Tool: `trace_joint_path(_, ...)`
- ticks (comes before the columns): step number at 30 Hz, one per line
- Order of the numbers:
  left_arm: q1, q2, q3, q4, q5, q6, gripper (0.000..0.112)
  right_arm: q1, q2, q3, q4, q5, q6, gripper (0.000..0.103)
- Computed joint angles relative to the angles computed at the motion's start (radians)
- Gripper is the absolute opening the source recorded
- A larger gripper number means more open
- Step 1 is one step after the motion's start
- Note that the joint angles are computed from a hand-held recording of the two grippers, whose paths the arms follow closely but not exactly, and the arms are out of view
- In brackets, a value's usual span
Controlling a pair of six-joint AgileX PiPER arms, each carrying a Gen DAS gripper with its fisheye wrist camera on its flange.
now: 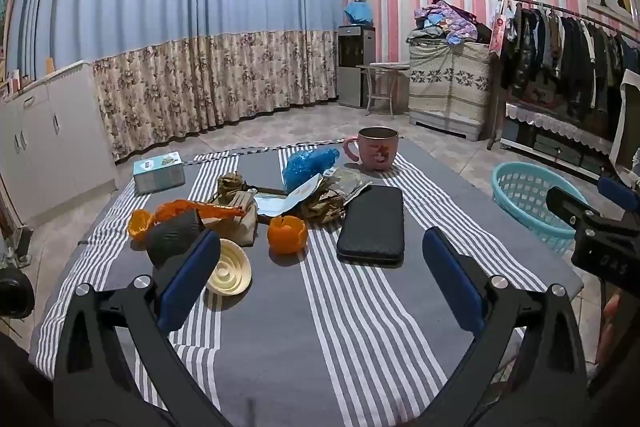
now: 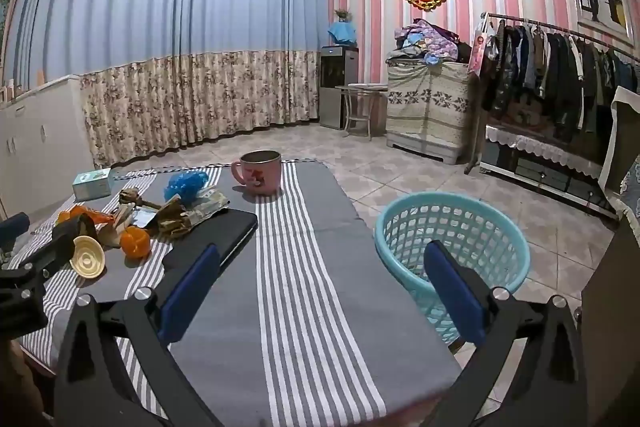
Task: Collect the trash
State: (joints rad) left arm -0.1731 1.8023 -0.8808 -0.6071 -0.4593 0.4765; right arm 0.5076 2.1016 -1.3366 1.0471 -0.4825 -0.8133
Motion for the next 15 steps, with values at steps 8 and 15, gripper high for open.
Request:
trace_joint_path(8,0.001,0.013,-0.041,-0.039,0.025,0.057,0.098,-0.004,-0.006,0.004,0.016,-0.004,-0.019,0.099)
trace_joint_path(15,0.007,0.008,-0.043,-0.035,0.025,0.055,0.098,0.001,0.001,0.003,0.021,-0.021,-0.029,0.099)
